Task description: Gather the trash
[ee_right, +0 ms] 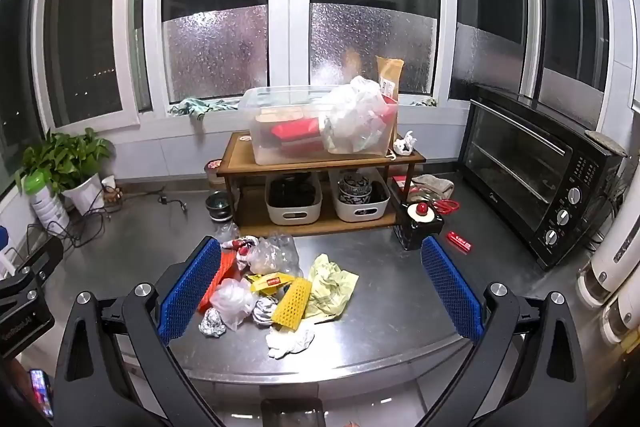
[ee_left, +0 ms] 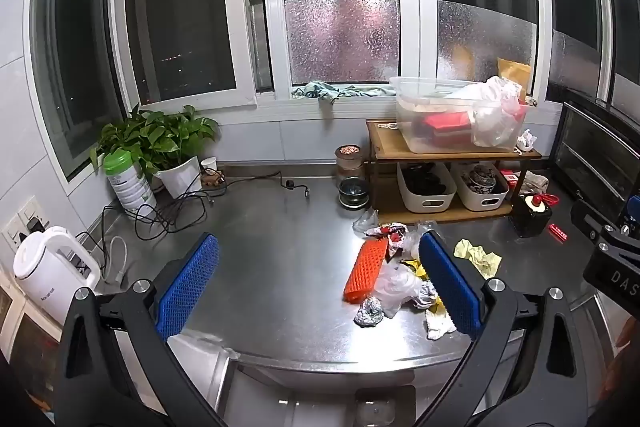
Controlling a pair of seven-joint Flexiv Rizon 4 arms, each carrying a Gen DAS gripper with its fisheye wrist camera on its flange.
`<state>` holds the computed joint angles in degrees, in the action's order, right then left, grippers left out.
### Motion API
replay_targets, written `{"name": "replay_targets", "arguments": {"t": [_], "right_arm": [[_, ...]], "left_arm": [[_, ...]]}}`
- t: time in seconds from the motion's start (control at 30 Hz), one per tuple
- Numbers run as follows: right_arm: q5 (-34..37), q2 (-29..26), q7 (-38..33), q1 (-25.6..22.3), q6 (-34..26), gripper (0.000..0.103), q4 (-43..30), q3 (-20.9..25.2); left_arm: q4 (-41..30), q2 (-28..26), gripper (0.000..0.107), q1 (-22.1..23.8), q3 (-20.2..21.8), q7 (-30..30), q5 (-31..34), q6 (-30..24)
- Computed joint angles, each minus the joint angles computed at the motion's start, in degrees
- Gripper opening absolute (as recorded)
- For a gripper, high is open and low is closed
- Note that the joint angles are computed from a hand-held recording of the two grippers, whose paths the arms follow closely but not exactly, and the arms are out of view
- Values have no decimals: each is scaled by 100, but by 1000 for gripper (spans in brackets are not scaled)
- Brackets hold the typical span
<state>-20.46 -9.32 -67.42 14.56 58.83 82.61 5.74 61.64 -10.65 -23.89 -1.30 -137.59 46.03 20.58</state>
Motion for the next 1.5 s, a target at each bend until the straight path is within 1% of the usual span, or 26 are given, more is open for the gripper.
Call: {"name": "replay_targets", "arguments": {"t": [0.3, 0.43, 0.47, 0.77, 1.0, 1.2, 1.5], "right_arm": [[3, -21, -16, 18, -27, 100, -46, -7], [5, 37, -14, -12, 30, 100, 66, -2], [-31, -23, 22, 31, -17, 100, -31, 0], [28, -65, -46, 44, -88, 100, -150, 3], [-33, -30, 12, 52, -8, 100, -24, 4], [-92, -34, 104, 66, 13, 100, -2, -8], [-48, -33, 50, 55, 8, 100, -2, 8]], "left_arm": [[186, 112, 95, 60, 11, 6, -9, 178], [109, 78, 95, 79, -28, 68, -1, 108], [123, 87, 95, 83, -26, 69, 2, 116], [143, 99, 95, 96, -39, 61, 11, 121], [44, 46, 95, 83, -26, 81, 3, 67], [35, 59, 95, 105, -7, 106, -3, 96], [150, 162, 95, 151, -29, 124, -28, 122]]}}
